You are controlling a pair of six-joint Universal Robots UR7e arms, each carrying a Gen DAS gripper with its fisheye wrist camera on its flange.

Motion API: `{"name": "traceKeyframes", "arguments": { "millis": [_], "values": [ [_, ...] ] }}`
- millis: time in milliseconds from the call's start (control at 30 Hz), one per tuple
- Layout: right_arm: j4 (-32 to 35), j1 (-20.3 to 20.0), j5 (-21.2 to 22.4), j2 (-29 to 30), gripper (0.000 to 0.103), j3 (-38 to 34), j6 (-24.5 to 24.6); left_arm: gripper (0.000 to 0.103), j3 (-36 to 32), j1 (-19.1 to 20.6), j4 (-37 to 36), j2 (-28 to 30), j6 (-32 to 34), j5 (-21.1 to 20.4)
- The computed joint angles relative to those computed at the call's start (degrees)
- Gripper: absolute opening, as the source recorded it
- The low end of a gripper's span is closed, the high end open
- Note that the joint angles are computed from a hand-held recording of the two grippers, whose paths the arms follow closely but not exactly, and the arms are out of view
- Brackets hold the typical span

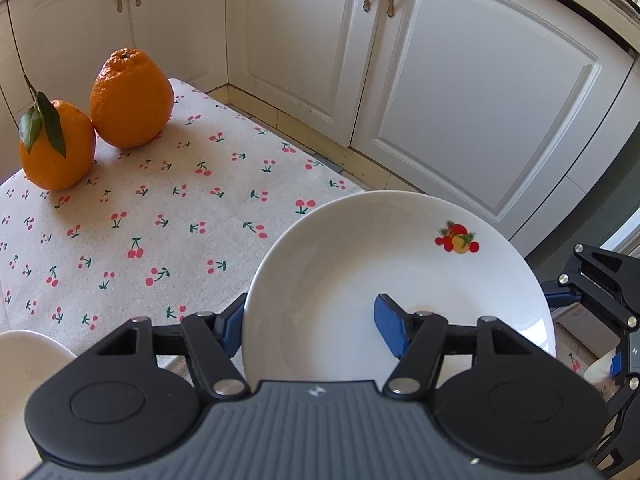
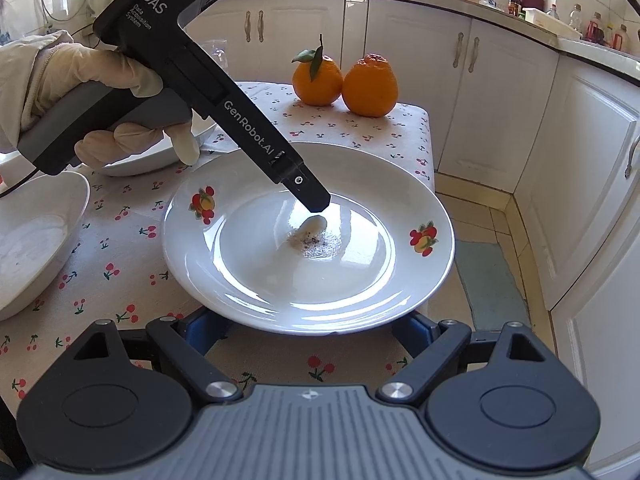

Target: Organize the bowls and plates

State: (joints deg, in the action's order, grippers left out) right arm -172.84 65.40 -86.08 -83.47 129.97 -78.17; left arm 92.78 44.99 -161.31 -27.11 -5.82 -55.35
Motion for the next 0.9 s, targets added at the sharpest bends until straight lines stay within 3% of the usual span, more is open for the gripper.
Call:
{"name": "traceKeyframes", "arguments": {
  "millis": [100, 233, 300, 333, 667, 900],
  "values": [
    [0.3, 0.0, 0.0, -0.1, 0.092, -0.1, 0.0, 0.065, -0.1, 0.0, -0.5, 0.2, 0.2, 0.2],
    [0.8, 0.0, -0.1, -0.6, 0.093, 0.1, 0.1, 0.075, 0.3, -0.4, -0.7, 0.1, -1.3, 0.8],
    [1.1, 0.0, 0.5, -0.9, 0.103, 0.1, 0.2, 0.076, 1.5, -1.5, -2.0, -0.2, -1.9, 2.9],
    [1.3, -0.2, 1.1, -1.4, 0.103, 0.3, 0.0, 0.079, 2.5, -2.1, -3.3, -0.6, -1.9, 3.9],
    [5.0, -1.3, 3.5, -9.3, 0.103, 5.2, 0.3, 0.091, 15.7, -11.1, -12.3, -6.6, -6.8, 14.6],
    [5.7, -1.3, 6.7, -15.5, 0.103, 10.3, 2.2, 0.094, 25.5, -18.5, -13.3, -11.0, -17.6, 21.8]
  ]
}}
